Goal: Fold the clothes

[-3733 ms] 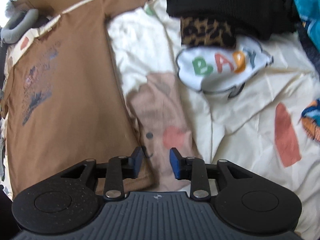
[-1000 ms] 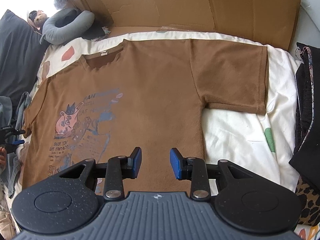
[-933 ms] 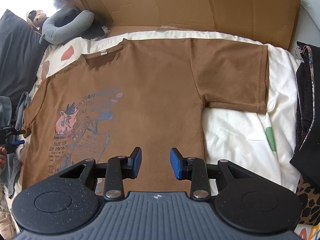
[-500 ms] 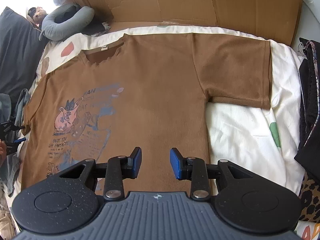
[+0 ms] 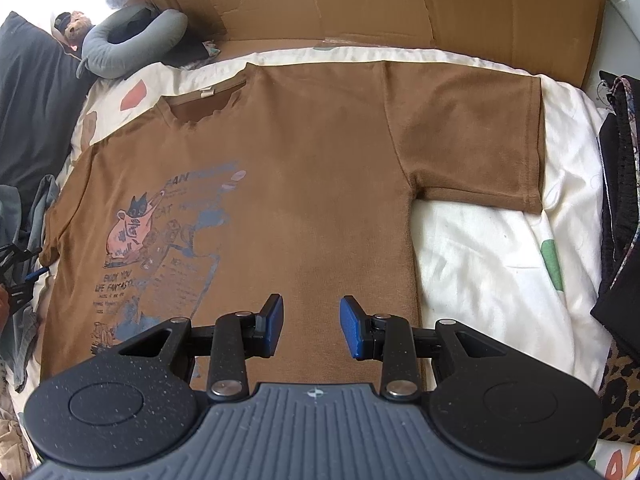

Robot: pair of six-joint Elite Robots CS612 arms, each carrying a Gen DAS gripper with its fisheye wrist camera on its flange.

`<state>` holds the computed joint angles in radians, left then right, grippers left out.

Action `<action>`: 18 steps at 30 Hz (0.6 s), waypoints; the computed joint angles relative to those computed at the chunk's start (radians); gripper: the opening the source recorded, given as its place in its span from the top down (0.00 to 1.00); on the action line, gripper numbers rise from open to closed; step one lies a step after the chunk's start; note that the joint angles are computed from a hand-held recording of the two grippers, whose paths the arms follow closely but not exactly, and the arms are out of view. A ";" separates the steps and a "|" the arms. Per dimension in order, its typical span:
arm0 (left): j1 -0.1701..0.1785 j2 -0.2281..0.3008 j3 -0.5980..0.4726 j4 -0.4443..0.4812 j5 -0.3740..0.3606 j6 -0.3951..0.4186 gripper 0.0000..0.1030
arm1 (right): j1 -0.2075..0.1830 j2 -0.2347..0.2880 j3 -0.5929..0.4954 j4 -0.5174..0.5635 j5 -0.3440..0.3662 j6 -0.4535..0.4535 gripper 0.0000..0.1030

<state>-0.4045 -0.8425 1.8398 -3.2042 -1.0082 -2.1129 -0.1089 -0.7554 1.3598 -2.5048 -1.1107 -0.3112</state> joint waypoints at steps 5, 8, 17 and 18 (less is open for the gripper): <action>-0.008 0.008 -0.004 -0.015 0.047 0.013 0.73 | 0.001 0.001 -0.003 0.007 -0.003 -0.002 0.63; -0.010 0.007 -0.007 -0.016 0.066 0.050 0.90 | 0.002 0.004 -0.007 0.012 0.000 -0.007 0.63; 0.008 -0.044 -0.002 0.093 0.069 0.174 0.92 | 0.017 0.033 -0.054 0.068 0.001 -0.056 0.63; 0.012 -0.048 -0.002 0.099 0.063 0.194 0.92 | 0.021 0.038 -0.061 0.080 -0.005 -0.069 0.63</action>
<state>-0.3928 -0.8901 1.8382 -3.1052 -0.9453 -1.9194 -0.0880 -0.7173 1.2984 -2.4247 -1.1156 -0.3802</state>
